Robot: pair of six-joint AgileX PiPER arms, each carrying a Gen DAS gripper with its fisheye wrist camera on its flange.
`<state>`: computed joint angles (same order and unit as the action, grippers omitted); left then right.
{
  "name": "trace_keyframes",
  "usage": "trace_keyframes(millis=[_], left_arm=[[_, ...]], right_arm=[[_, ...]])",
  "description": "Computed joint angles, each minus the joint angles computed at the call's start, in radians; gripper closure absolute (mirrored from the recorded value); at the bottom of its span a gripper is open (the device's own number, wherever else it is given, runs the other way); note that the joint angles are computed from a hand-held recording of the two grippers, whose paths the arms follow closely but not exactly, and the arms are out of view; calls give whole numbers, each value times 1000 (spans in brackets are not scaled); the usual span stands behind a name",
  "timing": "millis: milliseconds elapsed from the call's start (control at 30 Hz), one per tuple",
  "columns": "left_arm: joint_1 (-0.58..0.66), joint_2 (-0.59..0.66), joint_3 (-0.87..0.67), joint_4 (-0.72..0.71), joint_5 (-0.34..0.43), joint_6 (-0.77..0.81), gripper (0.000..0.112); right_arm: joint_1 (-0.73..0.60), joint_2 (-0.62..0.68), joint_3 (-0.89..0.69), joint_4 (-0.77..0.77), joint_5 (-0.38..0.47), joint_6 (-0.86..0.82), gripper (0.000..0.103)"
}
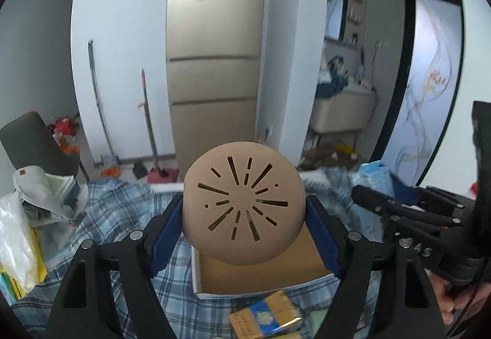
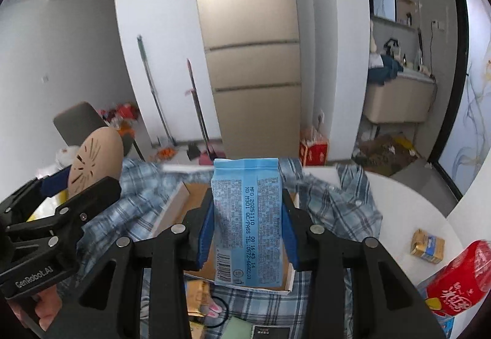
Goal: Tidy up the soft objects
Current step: 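Carry both items into the white box and open both grippers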
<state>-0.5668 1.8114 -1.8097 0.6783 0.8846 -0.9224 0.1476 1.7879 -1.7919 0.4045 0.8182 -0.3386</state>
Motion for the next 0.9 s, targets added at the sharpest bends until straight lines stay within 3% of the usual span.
trace_keyframes(millis=[233, 367, 800, 900], left_arm=[[113, 103, 28, -186, -84, 96, 33], [150, 143, 56, -236, -150, 146, 33], [159, 244, 0, -309, -110, 212, 31], [158, 248, -3, -322, -116, 228, 31]], right_arm=[[8, 161, -121, -35, 98, 40, 65], [13, 225, -130, -7, 88, 46, 65], [45, 352, -188, -120, 102, 100, 64], [47, 359, -193, -117, 111, 91, 59]])
